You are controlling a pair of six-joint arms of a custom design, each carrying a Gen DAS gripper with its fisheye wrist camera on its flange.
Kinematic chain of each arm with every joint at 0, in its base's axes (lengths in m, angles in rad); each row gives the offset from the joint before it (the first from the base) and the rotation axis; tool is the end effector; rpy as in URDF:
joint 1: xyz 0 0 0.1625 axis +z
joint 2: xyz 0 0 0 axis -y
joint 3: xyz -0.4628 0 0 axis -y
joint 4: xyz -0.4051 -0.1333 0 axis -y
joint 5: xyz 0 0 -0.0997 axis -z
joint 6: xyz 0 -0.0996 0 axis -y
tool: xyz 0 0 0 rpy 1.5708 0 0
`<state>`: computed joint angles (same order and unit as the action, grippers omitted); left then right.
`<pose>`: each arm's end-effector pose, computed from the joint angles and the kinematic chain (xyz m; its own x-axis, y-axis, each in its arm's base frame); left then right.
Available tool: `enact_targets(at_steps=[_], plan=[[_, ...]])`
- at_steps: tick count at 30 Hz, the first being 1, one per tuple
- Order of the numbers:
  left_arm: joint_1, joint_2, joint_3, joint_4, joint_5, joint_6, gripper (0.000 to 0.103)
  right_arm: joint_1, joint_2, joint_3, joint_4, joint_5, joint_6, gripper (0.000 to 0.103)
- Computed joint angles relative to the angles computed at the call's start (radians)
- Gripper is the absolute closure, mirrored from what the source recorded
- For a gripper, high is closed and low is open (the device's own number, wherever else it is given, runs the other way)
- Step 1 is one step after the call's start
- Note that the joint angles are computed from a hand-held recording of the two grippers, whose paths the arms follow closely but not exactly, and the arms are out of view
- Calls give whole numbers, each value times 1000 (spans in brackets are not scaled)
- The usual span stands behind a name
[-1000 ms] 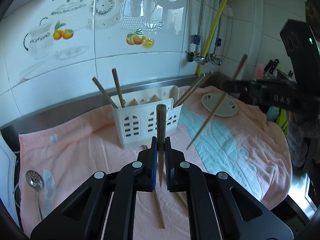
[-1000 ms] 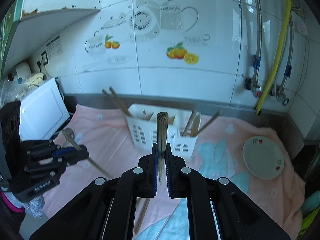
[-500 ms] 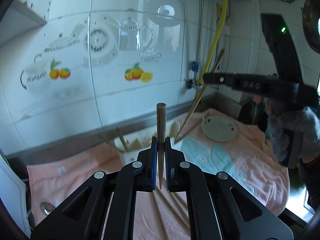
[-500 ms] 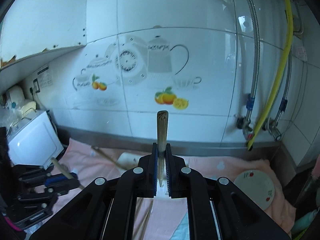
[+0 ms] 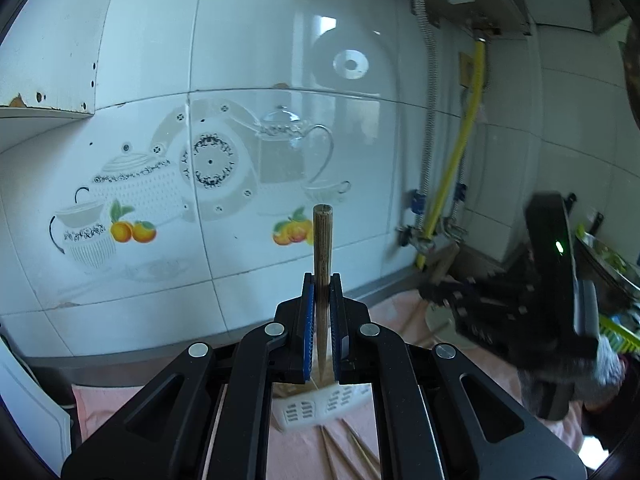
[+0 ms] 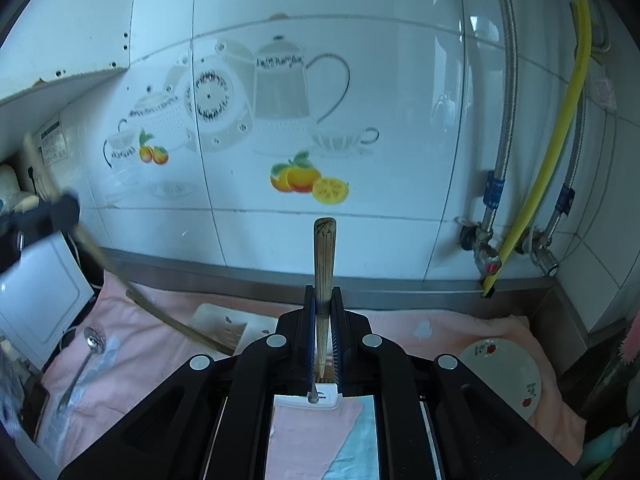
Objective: Organize utensils
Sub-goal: 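Lift both held chopsticks upright and carry them above the white holder, then open both tools to drop the chopsticks into the white holder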
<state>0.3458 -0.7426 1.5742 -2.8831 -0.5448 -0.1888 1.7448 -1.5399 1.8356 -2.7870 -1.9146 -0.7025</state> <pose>-0.6091 -0.4517 0.1764 -0.6945 0.2908 -0.6580 0.7166 0.3615 -0.5965 0.1912 -0.5114 0.5296 -0.6754 -0.3080 0.6700 -0.7091 0.5205 -0.4756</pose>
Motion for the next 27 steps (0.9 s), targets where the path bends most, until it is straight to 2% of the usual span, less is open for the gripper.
enact_targets(at_steps=[5,12,21,24,25,27], plan=[[27,27,-11,-36,35,11,97,-16,5,6,7,1,-2,96],[66,19,14,29,14,-92,97,-35,5,15,14,2,-5,96],[80,-2,49,92,-14,-171,95,-51,0,26,20,10,9,94],[76,-9,62,79,-17,-167,93,-50,-7,36,9,8,9,76],[74,-11,65,80,-14,-169,85,-51,-10,39,4,9,9,66],[67,-14,74,63,-4,-163,73,-50,-17,48,-15,5,5,62]])
